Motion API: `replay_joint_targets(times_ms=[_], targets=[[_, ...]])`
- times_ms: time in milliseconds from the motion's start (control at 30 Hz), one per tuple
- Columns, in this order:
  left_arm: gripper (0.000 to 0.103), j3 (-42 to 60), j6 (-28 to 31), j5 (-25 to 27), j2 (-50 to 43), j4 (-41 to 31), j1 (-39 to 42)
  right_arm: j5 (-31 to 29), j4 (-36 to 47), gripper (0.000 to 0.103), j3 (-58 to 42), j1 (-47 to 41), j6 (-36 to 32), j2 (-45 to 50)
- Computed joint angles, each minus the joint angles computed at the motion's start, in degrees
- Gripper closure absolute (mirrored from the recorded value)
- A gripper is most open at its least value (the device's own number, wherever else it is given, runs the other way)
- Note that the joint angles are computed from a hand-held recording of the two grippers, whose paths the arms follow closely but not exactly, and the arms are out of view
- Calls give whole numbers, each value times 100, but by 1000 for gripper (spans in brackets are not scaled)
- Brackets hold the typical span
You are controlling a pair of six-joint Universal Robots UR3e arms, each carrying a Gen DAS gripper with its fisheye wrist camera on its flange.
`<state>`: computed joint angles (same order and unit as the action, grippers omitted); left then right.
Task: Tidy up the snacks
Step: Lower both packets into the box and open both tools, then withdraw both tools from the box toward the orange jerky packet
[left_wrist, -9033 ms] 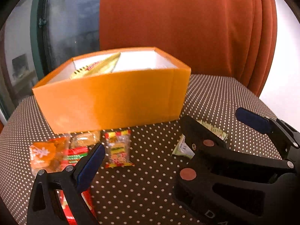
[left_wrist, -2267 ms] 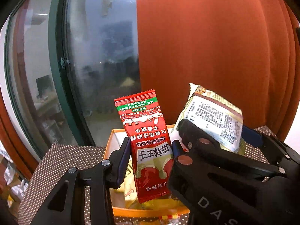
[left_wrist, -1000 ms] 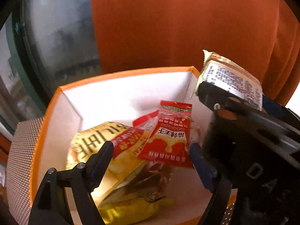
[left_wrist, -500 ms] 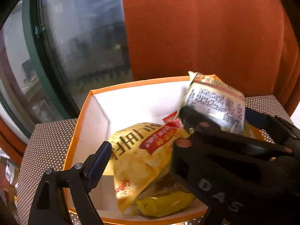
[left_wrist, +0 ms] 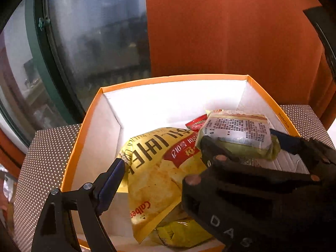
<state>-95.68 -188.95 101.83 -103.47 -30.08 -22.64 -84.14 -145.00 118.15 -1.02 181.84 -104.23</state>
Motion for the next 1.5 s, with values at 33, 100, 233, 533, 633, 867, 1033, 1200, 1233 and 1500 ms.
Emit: replay_joint_targets(times_ms=[33,100,233,533,633,867,1033,1200,1233,1500], targets=[[15,89,-145,96,71,-175,-162,-185,-64,10,-31,115,-26,43],[15,-63,-129,33,269,-197,-123,-452,-133,10,-22,280,-32,3],[15,-260,-75,16,489,-135,-162,-549,-13,10,107,274,-73,-376],[15,-624,20,221,1189,-152,-475,-653,385,10,344,330,-86,-1447],[15,-773,-21,234,1472,-184,-578,-697,573,10,337,399,-24,-1721],[14,-1254,-77,490,2083,-65,-898,-946,895,10,368,686,117,-2304],[12,-1630,-71,720,2493,37,-1143,-1202,1116,10,411,1042,323,-2641],[11,-2016,-100,792,2952,55,-1339,-1658,1213,10,452,1644,639,-2816],[10,-2091,-119,811,2999,89,-1377,-1796,1205,10,472,1825,731,-2832],[8,-2686,-253,1016,3532,88,-1638,-2306,1115,10,725,2687,1257,-2858]])
